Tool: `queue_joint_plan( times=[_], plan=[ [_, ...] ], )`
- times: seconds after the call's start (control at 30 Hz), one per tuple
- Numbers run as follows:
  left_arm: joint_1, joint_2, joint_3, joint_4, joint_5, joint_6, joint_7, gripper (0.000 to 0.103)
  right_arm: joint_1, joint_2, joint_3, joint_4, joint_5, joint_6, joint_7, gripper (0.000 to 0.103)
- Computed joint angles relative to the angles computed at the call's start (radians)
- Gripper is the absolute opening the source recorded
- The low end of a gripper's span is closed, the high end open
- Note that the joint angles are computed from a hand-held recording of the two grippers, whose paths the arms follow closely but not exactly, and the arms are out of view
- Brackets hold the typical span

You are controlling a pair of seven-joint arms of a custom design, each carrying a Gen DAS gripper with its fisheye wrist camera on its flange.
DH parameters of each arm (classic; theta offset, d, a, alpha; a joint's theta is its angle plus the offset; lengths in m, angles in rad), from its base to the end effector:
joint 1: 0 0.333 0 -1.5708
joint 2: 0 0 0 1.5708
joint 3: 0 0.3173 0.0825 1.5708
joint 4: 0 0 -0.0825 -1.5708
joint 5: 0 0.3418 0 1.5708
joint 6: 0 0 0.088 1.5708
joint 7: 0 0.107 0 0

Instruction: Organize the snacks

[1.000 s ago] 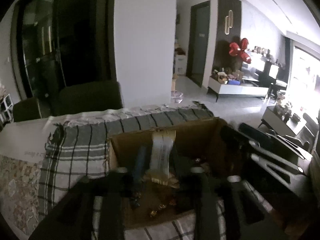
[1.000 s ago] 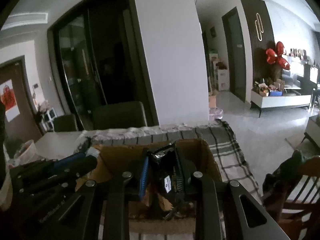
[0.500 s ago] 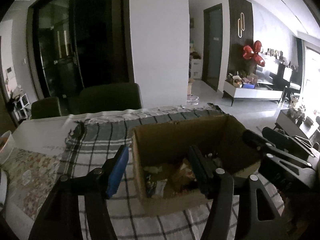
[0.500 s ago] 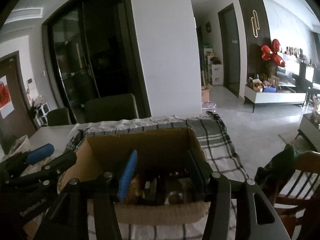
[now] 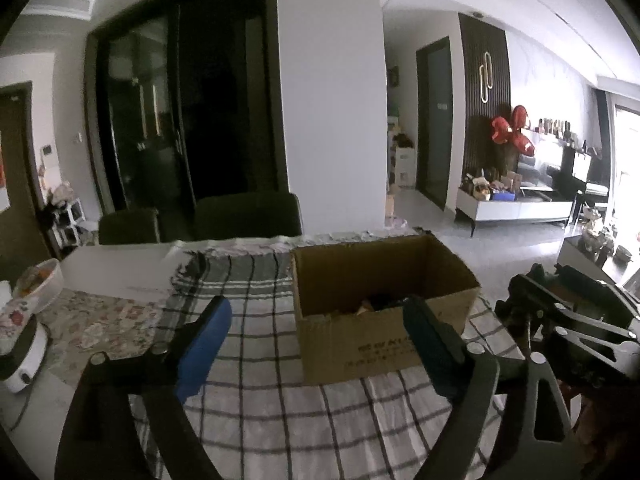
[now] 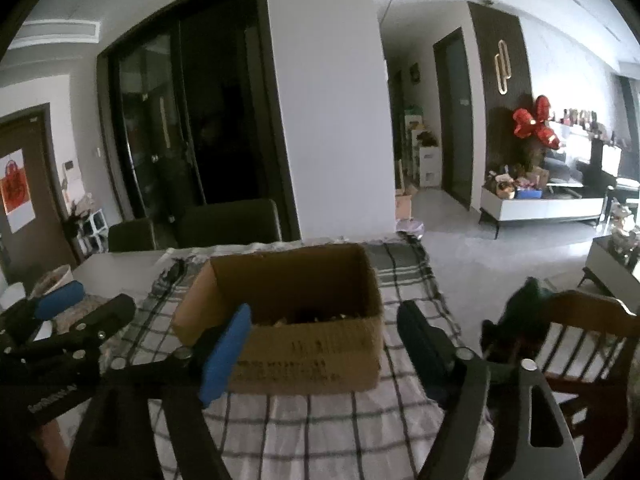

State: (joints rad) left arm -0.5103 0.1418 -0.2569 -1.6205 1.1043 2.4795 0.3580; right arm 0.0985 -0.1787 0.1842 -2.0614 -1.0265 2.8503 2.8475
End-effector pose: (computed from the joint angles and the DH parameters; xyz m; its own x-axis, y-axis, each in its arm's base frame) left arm 0.4472 -0.4188 0.6294 -0.1569 -0.9859 -0.0587 -0.4247 0.1210 -0.8972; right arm 0.4715 0.1928 0.6176 -0.0596 -0.9932 -0.1000 -0.4258 0.1159 -0.8974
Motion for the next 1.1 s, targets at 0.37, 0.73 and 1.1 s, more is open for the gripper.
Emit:
queue_joint_plan(
  times=[0.37,0.73,1.1],
  plan=[
    [0.002,-0.21,-0.106,-0.23,0.134,-0.074,-0.162,0.103,-0.069,-0.31,0.096,-0.263,0.038,0.008,0.025,0.093],
    [0.049,-0.339,-0.189,-0.359,0.076,-0.06,-0.22,0.103,-0.086,-0.51,0.157,-0.415,0.237,-0.003,-0.098,0.093],
    [0.084,-0.396,-0.229,-0.409,0.039,-0.042,-0.226,0.103,-0.13,-0.603,0.221,-0.477,0.386,0.009,-0.195,0.093]
  ],
)
